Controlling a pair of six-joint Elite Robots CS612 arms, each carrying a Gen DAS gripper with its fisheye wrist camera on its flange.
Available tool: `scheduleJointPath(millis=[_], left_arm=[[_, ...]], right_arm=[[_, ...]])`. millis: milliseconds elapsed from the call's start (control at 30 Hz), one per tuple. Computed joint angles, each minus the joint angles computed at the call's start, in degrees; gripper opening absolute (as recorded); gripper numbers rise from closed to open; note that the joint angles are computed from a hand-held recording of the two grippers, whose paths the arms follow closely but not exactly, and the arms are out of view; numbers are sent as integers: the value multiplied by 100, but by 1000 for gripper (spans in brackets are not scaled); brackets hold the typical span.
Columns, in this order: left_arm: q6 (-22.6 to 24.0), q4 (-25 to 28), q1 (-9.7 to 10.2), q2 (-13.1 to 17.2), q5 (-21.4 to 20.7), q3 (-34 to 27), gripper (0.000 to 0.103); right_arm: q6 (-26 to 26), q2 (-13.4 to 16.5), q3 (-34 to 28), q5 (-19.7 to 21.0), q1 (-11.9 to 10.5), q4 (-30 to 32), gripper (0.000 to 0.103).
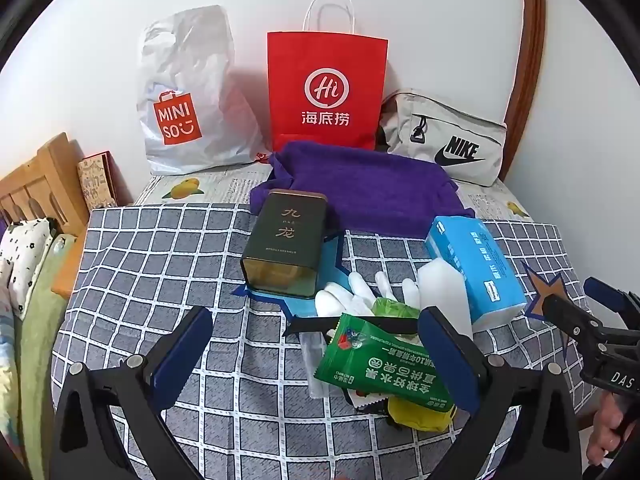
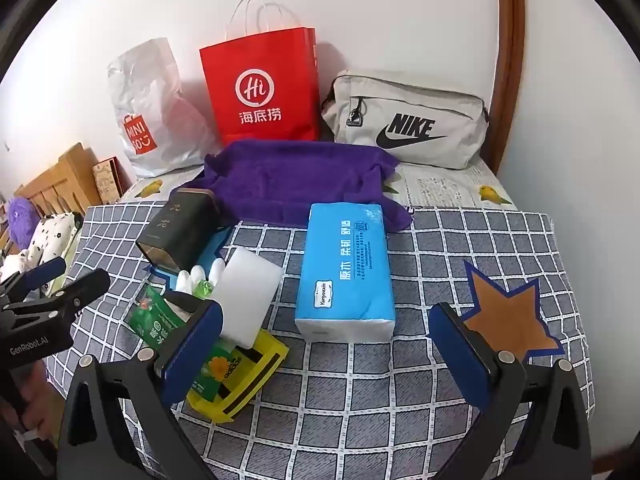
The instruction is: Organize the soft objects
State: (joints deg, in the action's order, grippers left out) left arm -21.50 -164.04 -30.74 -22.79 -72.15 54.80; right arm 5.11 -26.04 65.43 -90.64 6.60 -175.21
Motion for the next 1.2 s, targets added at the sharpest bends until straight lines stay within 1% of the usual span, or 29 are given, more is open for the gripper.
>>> scheduleJointPath(millis=[200,233,433,467,500,967,1200], left_arm=[[20,-43,3,-3,-22,9,103],[12,-72,-14,-36,-8,91,103],[22,-27,-29,-57,10,79,103],[54,-67,-31,-102,4,148,103],[54,-53,-35,-107,13,149,103],[110,-37,-69,-150,61,181,103],[125,-159,-87,-190,98,290,103]], right_arm=[[10,-58,71,43,10,43,102],[16,-62,69,41,12,57,102],[48,-100,78,40,27,71,102],[47,-101,55,41,30,101,102],[66,-80,122,57,16,-37,102],[59,-155,236,108,18,-121,102],[52,-173,278,125,20,-174,102]])
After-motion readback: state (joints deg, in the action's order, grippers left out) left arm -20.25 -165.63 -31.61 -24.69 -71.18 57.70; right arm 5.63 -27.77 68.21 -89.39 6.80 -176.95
